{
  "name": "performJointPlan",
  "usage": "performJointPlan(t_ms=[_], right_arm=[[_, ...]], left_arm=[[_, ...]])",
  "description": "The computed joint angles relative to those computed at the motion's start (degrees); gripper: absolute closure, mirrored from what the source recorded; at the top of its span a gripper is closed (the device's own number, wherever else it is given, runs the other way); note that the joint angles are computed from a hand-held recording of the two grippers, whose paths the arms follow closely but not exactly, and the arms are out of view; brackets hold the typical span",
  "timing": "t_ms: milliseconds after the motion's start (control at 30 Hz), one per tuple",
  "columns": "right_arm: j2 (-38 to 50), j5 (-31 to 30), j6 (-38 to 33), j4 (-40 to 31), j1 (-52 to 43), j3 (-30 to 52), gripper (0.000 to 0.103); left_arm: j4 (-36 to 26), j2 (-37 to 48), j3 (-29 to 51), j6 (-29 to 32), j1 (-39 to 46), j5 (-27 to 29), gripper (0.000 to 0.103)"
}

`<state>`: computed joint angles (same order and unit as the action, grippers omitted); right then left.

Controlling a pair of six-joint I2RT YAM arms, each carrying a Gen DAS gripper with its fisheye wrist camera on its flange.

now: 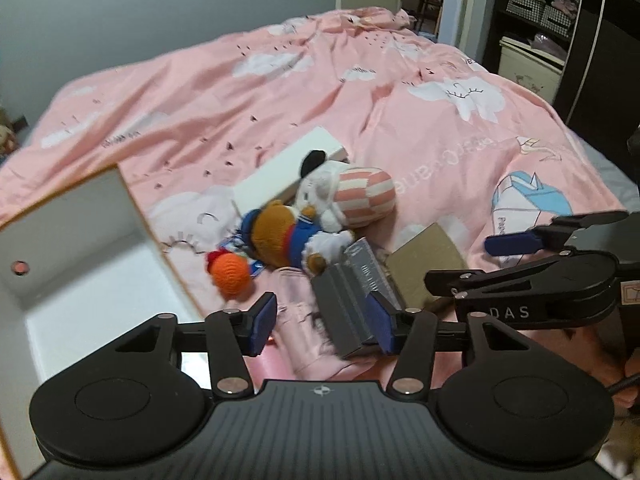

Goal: Organize objects
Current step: 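Move both grippers toward the pile of boxes beside the white box, then grasp the gold cube box with the right gripper while the left grasps the PHOTO CARD box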

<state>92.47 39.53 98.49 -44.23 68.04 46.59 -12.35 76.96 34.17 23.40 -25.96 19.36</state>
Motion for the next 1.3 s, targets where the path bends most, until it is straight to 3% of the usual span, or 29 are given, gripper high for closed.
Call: performJointPlan(t_ms=[233, 567, 700, 833, 900, 1167, 1233, 1300], right_arm=[[-13.2, -5.7, -6.0, 19.1, -6.5, -15.5, 0.034], [-18.5, -14.9, -14.0, 42.8, -15.5, -29.2, 0.047], [-21.4, -12.9, -14.4, 37.4, -13.8, -27.7, 0.051], [-19.8, -4.1, -13.8, 18.5, -9.3, -18.6, 0.051], [-18.7, -2.3, -14.2, 13.0, -8.9, -16.1, 0.051], [-21.2, -4.7, -17.9, 16.9, -12.0, -20.5, 0.051], [-20.5, -4.9, -18.0, 18.2, -12.0, -20.8, 0.052], [-20.0, -5.5, -18.3, 19.2, -12.1, -20.9, 0.054]], left_arm=[[-2.5, 10.3, 7.3, -2.7, -1.1, 4.0, 0.055], [-4.5, 18.0, 13.5, -4.2, -4.2, 2.8, 0.055], [-5.0, 20.9, 16.4, -4.0, -5.4, 2.2, 0.05], [-7.3, 24.9, 21.0, -3.4, -6.7, 2.1, 0.041], [-9.3, 27.8, 24.2, -3.0, -7.4, 2.3, 0.04], [-18.7, 39.6, 36.6, -2.8, -9.7, 0.7, 0.04], [-18.6, 39.3, 36.4, -2.8, -10.0, 1.1, 0.056], [-18.1, 38.2, 35.3, -3.7, -10.5, 1.0, 0.058]])
